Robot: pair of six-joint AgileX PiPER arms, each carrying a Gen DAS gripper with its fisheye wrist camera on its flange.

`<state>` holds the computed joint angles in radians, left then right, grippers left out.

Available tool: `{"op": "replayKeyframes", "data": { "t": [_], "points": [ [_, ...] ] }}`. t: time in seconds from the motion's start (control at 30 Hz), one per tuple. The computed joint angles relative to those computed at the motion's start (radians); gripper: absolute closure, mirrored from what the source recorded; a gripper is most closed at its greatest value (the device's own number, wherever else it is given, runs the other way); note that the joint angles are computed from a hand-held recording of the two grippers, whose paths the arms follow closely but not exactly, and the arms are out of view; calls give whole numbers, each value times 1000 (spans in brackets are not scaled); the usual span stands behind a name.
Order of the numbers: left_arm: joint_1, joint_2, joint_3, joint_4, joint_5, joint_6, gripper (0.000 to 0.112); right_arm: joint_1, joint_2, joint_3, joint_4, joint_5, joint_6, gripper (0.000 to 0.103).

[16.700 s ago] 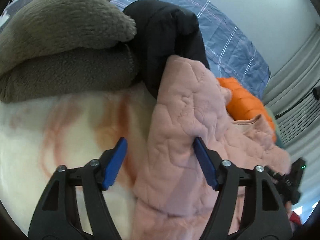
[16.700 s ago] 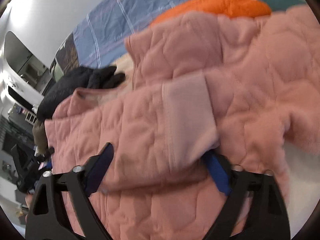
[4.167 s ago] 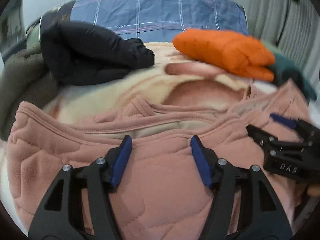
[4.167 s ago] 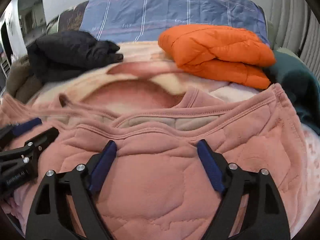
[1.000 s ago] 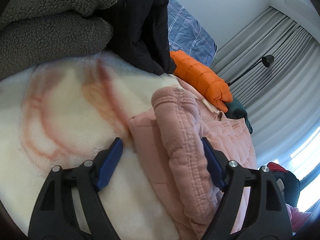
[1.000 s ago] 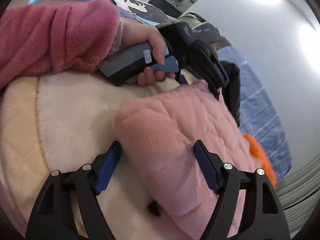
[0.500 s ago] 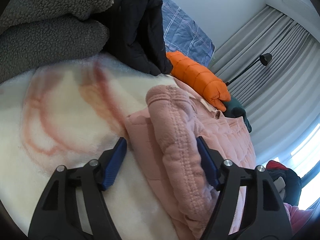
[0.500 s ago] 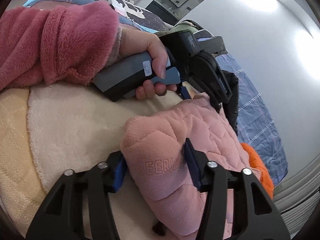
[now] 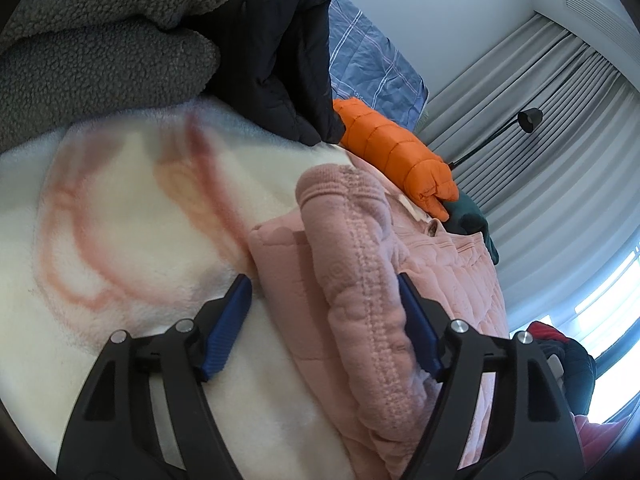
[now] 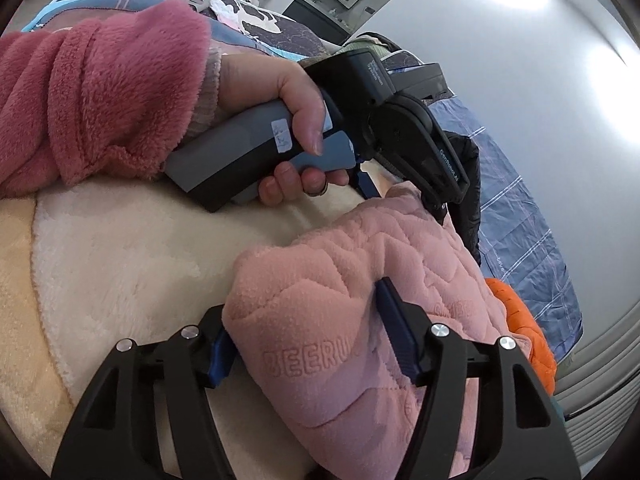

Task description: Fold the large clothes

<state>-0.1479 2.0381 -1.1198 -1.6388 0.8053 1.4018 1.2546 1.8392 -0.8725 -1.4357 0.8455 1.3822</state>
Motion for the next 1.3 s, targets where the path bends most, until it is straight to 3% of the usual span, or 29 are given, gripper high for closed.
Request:
{"op": "replayKeyframes", "data": {
  "t": [0.17, 0.2, 0.27, 0.33, 0.6, 0.63, 0.67, 0.7, 0.8, 0.97, 1.1, 1.2, 1.3],
  "points": [
    [5, 4, -3, 6, 9, 0, 37, -9, 40, -39, -30, 16, 24, 38],
    [6, 5, -4, 8, 11, -2, 37, -14, 45, -44, -39, 14, 32, 40],
    [7, 6, -3, 5, 17, -1, 37, -12, 40, -39, -53, 14, 48, 55],
    [7, 4, -3, 7, 15, 0, 37, 7, 37, -26, -80, 41, 81, 62],
    [-1, 1, -10, 28, 8, -17, 33, -9, -4, -4, -100, 6, 137, 68],
    [-5, -3, -9, 26, 1, -14, 34, -12, -11, 1, -104, -1, 146, 70],
    [-9, -5, -7, 17, 1, -4, 46, -22, -32, 14, -115, -17, 167, 72],
    [-11, -10, -9, 22, 9, -9, 59, -32, -57, 25, -121, -37, 187, 73],
    [-33, -62, 14, -3, -37, -6, 71, -74, -163, 68, -131, -116, 263, 75],
    [-86, -196, 40, -21, -120, -67, 75, -123, -352, 155, -165, -201, 390, 76],
    [-165, -309, -10, 92, -202, -222, 77, -139, -552, 243, -180, -229, 459, 77],
    [-265, -360, -105, 294, -290, -432, 77, -161, -713, 304, -177, -238, 483, 77],
    [-372, -346, -253, 593, -336, -732, 77, -198, -898, 364, -125, -251, 461, 78]
  ]
}}
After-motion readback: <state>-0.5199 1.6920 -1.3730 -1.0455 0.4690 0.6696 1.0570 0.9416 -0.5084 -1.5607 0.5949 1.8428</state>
